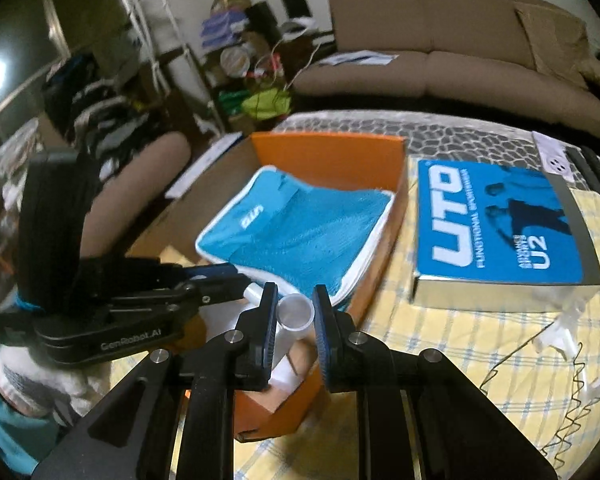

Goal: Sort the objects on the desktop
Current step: 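Carry both white pieces into the orange box and open both tools, then move both tools back to the remaining white connectors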

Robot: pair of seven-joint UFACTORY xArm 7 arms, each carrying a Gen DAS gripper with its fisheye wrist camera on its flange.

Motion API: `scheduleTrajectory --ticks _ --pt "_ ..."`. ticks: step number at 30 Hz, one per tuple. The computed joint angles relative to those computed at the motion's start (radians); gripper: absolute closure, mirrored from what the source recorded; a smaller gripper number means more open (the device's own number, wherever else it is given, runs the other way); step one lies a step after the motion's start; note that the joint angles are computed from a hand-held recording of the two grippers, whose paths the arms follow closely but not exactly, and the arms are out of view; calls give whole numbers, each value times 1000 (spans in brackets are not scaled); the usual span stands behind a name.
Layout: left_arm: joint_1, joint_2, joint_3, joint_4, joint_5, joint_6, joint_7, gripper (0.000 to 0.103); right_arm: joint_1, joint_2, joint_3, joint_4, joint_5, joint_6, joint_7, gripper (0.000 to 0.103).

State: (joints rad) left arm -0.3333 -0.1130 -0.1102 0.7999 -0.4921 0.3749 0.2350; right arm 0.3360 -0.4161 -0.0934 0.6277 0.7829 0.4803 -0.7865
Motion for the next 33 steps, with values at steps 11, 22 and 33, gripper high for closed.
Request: scheduleTrajectory --ticks 11,22,33 --pt "2 -43 12 -15 12 6 -39 70 -16 -31 -3 -10 -19 10 19 55" --pt "-9 -51 -3 -10 83 -72 -185 30 -44 -71 -74 -27 25 -24 11 34" --pt "-41 -22 -21 13 112 -108 -250 9 -84 -108 -135 -66 -23 -106 10 6"
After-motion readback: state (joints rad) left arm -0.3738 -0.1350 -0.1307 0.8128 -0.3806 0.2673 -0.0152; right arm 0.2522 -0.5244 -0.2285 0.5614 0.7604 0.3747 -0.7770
